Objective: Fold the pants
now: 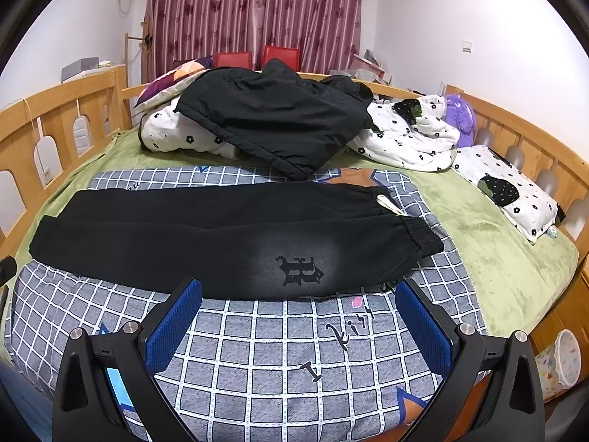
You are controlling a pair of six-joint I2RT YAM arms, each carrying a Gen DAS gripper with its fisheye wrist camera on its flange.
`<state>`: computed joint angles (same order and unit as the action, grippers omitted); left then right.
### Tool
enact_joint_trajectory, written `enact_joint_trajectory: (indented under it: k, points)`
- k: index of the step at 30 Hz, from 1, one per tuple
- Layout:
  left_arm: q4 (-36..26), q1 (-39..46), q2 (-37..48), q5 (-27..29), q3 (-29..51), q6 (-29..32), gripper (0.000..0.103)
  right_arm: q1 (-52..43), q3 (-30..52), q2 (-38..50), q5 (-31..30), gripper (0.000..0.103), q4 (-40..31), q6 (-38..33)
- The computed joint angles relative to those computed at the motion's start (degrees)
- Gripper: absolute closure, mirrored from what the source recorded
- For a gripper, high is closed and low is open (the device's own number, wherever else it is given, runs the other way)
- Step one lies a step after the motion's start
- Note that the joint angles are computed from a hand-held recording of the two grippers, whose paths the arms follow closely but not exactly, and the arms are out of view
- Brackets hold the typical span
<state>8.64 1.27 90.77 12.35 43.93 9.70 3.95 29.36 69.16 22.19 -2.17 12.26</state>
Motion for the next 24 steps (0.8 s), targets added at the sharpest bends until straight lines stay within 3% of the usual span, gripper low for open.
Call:
enact_joint_trajectory:
  k: [5,10,13,18,20,24]
  points:
    - [0.92,-0.15,-0.93,0.28,-0.49,-1.97,0.000,2.11,0.36,-0.09,1.02,0.000,-0.18,0.52]
    - [1.72,1.07,-3.41,4.84,-1.37,-4.21,0.000,3.02,0.06,-4.87,-1.18,0.000,-1.30,2.72]
    - [-1.50,1.79,-5.09,7.03,0.45,-3.11,0.000,2.19,0.56,-12.14,-5.86,0.000,-5.26,2.45]
    - [-8.71,4.96,-7.75,10.16,6.74,-2.60,0.001,0.84,4.39,-22.27,-2.74,0.000,-12.39,-4.36]
    - [-12.07,7.25,-7.03,13.92,10.49,-2.58,0.001,-3.83,6.31,-23.93,-6.53,0.000,-14.25,-6.96]
    - [-13.15,10.10,-3.68,14.00,15.18,-3.96,0.001,-17.25,9.69,-22.00,-19.39,0.000,-16.26,-10.18]
